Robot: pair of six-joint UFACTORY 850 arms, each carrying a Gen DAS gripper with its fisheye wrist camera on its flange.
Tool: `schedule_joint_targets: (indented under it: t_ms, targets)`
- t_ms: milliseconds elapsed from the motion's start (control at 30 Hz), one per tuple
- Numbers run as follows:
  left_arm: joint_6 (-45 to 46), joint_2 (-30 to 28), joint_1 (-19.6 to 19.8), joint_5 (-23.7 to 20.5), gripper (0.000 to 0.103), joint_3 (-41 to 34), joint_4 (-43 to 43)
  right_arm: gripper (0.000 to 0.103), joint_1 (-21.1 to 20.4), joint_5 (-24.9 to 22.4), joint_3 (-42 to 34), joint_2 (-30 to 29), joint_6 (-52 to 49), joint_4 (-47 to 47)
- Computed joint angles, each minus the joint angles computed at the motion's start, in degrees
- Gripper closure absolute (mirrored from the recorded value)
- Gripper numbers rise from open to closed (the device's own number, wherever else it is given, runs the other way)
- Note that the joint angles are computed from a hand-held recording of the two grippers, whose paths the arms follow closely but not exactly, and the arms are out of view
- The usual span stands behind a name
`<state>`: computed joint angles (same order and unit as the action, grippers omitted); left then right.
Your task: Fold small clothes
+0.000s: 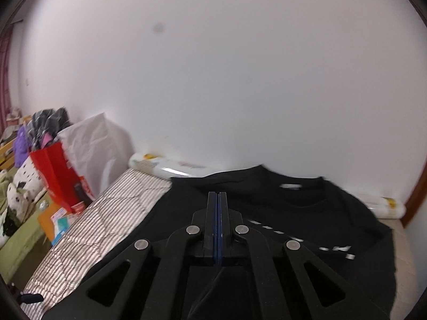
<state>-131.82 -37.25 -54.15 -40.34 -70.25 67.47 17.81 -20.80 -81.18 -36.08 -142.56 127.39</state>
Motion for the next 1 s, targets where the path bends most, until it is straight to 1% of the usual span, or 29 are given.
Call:
schedule_joint_targets:
  t_ms: [100, 167, 233, 300, 367, 467, 533, 600, 633, 700, 800, 900, 933, 1000]
  targets:
    - [0.3, -0.2, 0.7, 0.6, 0.039, -0.7, 0.4, 0.103, 0.9, 1.1, -1.0, -1.6, 0.0, -2.1]
    - [1.1, -0.6, 1.2, 0.9, 0.039, -1.6, 0.7, 0.101, 0.0, 1.6, -0.4, -1.5, 2.9, -5.6]
    - [2.7, -1.4, 1.8, 1.5, 0.039, -3.6, 0.9, 0.099, -1.9, 1.4, 0.9, -0.8, 5.8, -8.8]
    - [4.9, -2.8, 2.5, 2.5, 0.039, -6.5, 1.3, 0.089, -4.6, 2.6, 2.4, -0.1, 7.0, -9.9]
    - [7.1, -4.4, 3.4, 3.7, 0.039, -9.8, 1.3, 0.074, -7.3, 3.6, 3.5, 0.6, 8.1, -10.9]
    - [10.9, -7.1, 4.8, 6.1, 0.039, -15.1, 0.4, 0.068, -11.6, 5.5, 5.7, 1.2, 1.5, -4.6]
    - [12.3, -9.2, 5.8, 8.0, 0.039, -19.1, 0.5, 0.065, -14.7, 6.4, 6.5, 1.1, 1.8, -5.1]
    - [15.1, -11.5, 6.5, 8.3, 0.040, -23.1, -1.0, 0.064, -17.8, 6.9, 6.9, 0.8, 6.1, -8.8]
    - [17.6, -13.0, 6.9, 8.4, 0.041, -25.6, -2.8, 0.064, -18.8, 7.0, 7.1, 0.6, 8.0, -10.6]
    - [19.5, -15.2, 7.3, 9.0, 0.041, -29.1, -3.7, 0.064, -21.2, 6.8, 8.0, 0.4, 10.8, -13.2]
    - [24.1, -18.6, 8.2, 10.4, 0.046, -34.2, -7.2, 0.064, -24.4, 5.2, 10.3, 0.6, 12.7, -15.7]
    - [32.2, -22.3, 8.8, 10.3, 0.058, -39.7, -14.5, 0.062, -26.6, 3.1, 11.7, 0.7, 16.8, -20.0]
    - [35.3, -23.8, 9.0, 9.8, 0.059, -41.9, -17.8, 0.061, -27.2, 2.0, 12.2, 0.6, 18.6, -21.6]
    - [37.4, -24.9, 9.3, 10.7, 0.061, -43.2, -20.2, 0.061, -27.7, 1.1, 12.8, 0.4, 19.6, -22.5]
